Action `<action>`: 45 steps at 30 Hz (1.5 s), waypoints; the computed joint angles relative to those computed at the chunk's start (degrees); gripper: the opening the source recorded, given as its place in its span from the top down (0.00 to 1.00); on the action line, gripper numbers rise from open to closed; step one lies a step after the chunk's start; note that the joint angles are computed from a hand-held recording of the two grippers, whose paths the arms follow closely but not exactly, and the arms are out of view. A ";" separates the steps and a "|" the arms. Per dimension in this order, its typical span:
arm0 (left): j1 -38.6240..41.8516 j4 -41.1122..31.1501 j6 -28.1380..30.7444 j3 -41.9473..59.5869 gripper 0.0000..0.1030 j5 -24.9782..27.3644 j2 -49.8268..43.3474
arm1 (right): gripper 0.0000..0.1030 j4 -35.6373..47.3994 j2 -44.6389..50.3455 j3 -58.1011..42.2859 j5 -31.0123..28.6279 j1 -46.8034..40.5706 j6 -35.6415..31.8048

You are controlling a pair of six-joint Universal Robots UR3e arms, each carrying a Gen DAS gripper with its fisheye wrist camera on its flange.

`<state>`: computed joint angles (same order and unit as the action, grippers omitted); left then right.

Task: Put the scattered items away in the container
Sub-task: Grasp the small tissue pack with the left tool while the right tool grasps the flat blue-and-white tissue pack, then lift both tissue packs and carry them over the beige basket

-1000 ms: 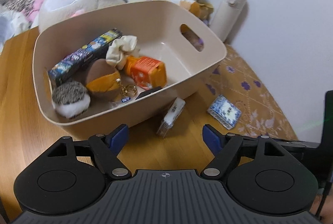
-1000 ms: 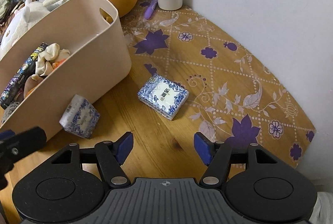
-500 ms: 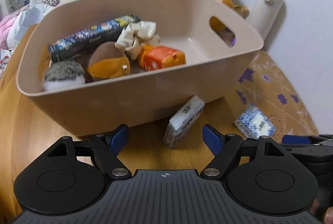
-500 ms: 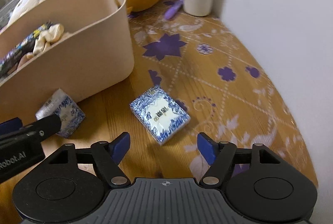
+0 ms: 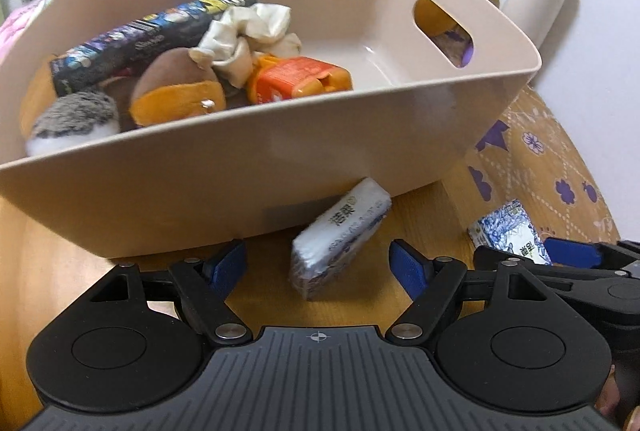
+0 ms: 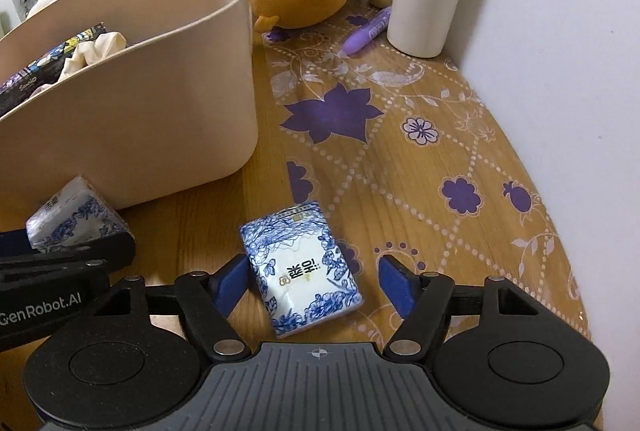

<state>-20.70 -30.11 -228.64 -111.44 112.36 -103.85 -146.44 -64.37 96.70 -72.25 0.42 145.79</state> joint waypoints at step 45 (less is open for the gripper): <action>5.55 -9.78 16.10 -1.02 0.86 -12.68 23.73 | 0.58 14.46 -31.47 9.67 -2.67 -0.83 8.38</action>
